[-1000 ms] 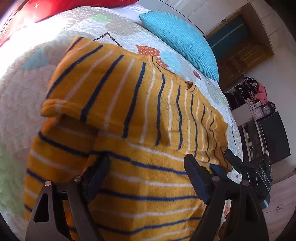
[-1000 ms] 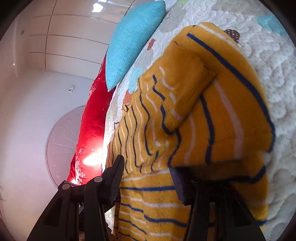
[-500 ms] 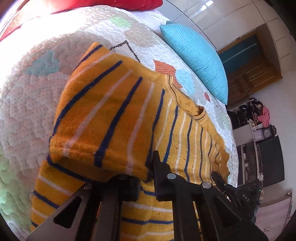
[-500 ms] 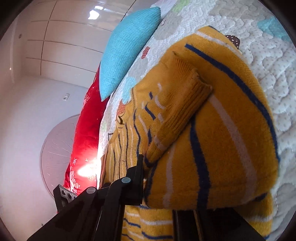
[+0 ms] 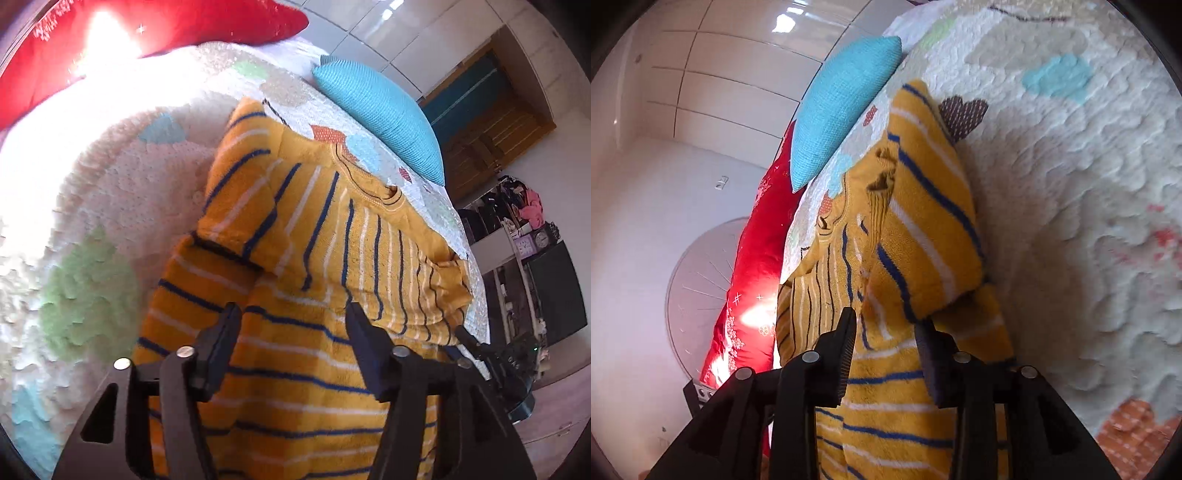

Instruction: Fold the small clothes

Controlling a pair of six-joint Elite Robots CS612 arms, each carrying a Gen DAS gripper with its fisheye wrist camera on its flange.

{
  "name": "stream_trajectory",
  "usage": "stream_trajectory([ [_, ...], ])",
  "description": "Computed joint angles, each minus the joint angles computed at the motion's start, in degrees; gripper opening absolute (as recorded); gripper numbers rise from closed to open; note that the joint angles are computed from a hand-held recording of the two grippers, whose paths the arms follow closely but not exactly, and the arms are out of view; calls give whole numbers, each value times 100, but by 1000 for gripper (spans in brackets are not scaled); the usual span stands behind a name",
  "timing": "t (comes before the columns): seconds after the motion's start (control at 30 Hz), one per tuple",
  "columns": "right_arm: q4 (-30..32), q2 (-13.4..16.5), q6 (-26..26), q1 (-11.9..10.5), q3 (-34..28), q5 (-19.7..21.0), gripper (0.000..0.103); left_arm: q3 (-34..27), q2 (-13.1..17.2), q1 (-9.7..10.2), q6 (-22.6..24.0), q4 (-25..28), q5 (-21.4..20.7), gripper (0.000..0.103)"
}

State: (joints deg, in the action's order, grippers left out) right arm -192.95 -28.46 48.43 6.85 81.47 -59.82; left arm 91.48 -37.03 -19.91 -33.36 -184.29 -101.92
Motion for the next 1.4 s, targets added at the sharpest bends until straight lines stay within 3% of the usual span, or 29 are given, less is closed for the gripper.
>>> stream_trajectory([
  [0.1, -251, -291, -355, 19, 371, -438, 37, 370, -216, -44, 295, -263, 669, 71],
  [0.2, -244, -389, -704, 107, 344, -724, 37, 283, -216, 17, 280, -111, 693, 71],
  [0.33, 409, -233, -1114, 240, -224, -636, 39, -216, 60, 122, 46, -122, 255, 71],
  [0.4, 954, -85, -1399, 306, -623, -772, 39, -556, 223, 128, -11, 195, 290, 71],
  [0.47, 1500, 126, -1551, 318, -1038, -876, 39, -869, 374, 109, 29, 649, 587, 71],
  [0.53, 1813, 338, -1348, 258, -1332, -898, 37, -1176, 535, 104, 94, 1239, 914, 71],
  [0.57, 1663, 408, -1117, 187, -1341, -773, 29, -1303, 625, 132, 73, 1427, 915, 71],
  [0.7, 897, 521, -485, -31, -1145, -323, 4, -1278, 727, 194, 286, 984, 763, 72],
  [0.83, 500, 434, -134, -140, -809, -145, 1, -1114, 652, 261, 212, 825, 606, 72],
  [0.9, 652, 227, -449, -113, -575, -308, 5, -934, 486, 240, 208, 983, 771, 72],
  [0.93, 844, 57, -811, -53, -427, -590, 8, -800, 379, 198, 272, 1016, 956, 72],
  [0.97, 1077, -104, -1250, 39, -312, -986, 19, -630, 264, 149, 401, 937, 1123, 72],
  [1.0, 1268, -263, -1687, 146, -201, -1420, 38, -477, 163, 95, 556, 847, 1266, 72],
  [1.07, 1361, -486, -2238, 340, 2, -2057, 55, -147, -41, -17, 753, 652, 1497, 73],
  [1.4, 1113, -962, -2799, 899, 718, -3213, 55, 1127, -683, -653, 1308, -319, 2155, 74],
])
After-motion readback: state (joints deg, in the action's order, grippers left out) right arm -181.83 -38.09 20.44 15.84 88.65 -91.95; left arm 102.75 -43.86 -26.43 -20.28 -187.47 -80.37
